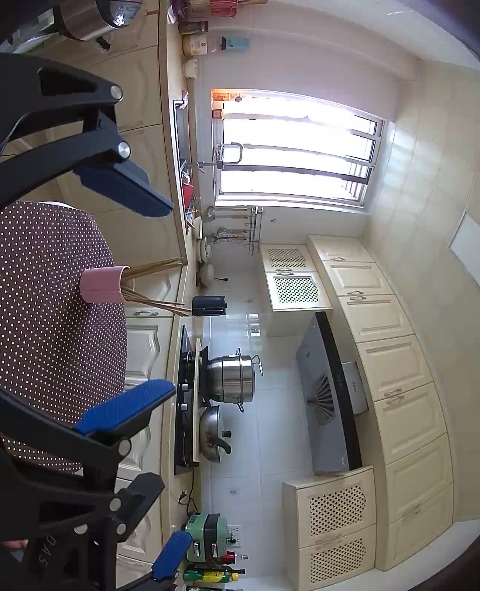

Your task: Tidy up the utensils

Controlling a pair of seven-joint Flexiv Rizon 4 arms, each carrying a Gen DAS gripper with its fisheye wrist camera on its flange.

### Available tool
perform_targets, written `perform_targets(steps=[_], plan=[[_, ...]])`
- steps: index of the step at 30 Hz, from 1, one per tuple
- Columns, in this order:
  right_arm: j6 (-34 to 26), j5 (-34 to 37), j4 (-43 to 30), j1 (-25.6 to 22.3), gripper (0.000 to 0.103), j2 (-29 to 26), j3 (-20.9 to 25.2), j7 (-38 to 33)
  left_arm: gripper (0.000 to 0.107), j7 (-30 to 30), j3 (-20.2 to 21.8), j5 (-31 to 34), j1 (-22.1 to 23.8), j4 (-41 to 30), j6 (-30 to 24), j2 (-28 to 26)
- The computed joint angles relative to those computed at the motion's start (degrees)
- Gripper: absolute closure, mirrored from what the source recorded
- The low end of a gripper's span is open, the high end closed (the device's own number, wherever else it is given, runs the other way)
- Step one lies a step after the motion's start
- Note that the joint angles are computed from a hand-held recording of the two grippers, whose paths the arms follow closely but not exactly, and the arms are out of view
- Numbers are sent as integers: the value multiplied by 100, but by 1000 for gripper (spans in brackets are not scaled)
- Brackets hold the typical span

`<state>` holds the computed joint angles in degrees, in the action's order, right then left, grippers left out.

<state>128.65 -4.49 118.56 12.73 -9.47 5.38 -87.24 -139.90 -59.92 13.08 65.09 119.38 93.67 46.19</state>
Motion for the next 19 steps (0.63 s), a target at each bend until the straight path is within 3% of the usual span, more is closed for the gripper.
perform_targets(steps=[19], plan=[[-29, 42, -4, 25, 12, -26, -2, -40, 19, -29, -35, 28, -30, 15, -73, -68]])
